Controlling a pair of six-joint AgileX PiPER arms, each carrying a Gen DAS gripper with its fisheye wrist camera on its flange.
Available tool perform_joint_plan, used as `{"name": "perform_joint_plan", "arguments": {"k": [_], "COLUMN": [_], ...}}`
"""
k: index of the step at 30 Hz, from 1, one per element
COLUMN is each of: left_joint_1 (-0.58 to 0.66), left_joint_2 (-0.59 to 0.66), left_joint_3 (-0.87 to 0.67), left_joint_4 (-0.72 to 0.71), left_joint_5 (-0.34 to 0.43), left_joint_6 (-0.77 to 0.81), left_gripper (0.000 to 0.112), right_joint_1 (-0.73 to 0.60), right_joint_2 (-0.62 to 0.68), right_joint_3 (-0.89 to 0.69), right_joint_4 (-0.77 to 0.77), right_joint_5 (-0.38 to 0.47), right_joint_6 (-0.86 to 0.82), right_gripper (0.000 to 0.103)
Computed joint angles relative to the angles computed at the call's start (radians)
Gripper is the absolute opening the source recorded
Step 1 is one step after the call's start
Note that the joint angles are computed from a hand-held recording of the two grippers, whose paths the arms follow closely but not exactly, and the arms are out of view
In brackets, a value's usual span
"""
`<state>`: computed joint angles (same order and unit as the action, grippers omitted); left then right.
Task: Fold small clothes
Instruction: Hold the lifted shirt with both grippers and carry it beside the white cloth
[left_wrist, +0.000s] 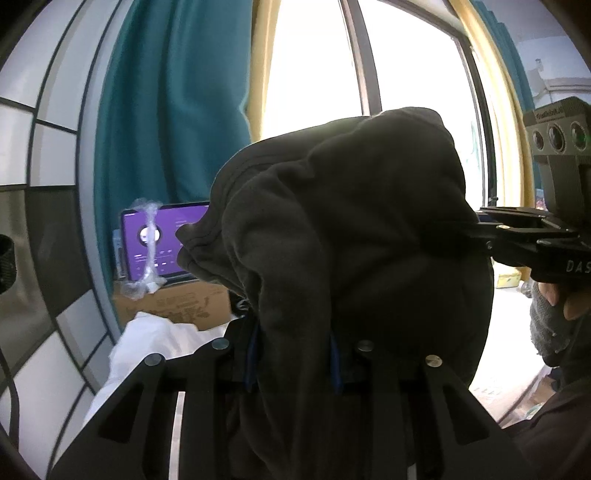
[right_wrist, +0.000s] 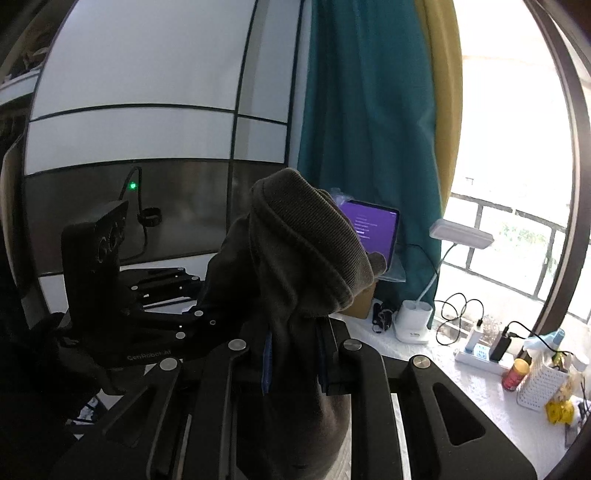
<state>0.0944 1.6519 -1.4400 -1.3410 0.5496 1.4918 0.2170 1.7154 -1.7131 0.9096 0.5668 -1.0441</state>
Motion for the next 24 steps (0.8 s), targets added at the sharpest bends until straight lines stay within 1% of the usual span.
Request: {"name": "perform_joint_plan", "arguments": {"k": [4, 6, 7, 9, 11, 17, 21, 24], "left_joint_1": [-0.008, -0.014, -0.017, -0.024, -0.035, -0.077, -0.098, -0.106], "left_joint_2": [0.018, 0.031, 0.046, 0.082, 0.110, 0.232, 0.314, 0.392], "left_joint_3": [-0.028, -0.040, -0.054, -0.086, -0.112, -0.258, -0.369, -0.482], "left_joint_4": [0.031, 0.047, 0.057, 0.079, 0.102, 0.254, 0.377, 0.469], "left_joint_5": [0.059, 0.067, 0.069, 0.067, 0.058, 0.045, 0.064, 0.102], "left_joint_6": [-0.020, -0.033, -0.048, -0.087, -0.120, -0.283, -0.411, -0.515], "left_gripper": [0.028, 0.028, 0.028, 0.028, 0.028, 0.028, 0.028, 0.028], "right_joint_1": [-0.029, -0.044, -0.052, -0.063, -0.074, -0.110, -0.126, -0.132], "right_joint_2": [-0.026, -0.008, -0.010, 0.021, 0.066, 0.195, 0.291, 0.379], "right_joint_3": [0.040, 0.029, 0.041, 0.018, -0.027, -0.163, -0.273, -0.384], "right_joint_4": [0.023, 0.016, 0.025, 0.020, 0.002, -0.053, -0.079, -0.123], "right_joint_5": [-0.004, 0.001, 0.000, 0.008, 0.020, 0.065, 0.102, 0.135], "right_joint_6": [-0.017, 0.001, -0.004, 0.014, 0.045, 0.136, 0.194, 0.268], "right_gripper": [0.020, 0.020, 0.020, 0.020, 0.020, 0.020, 0.020, 0.020]}}
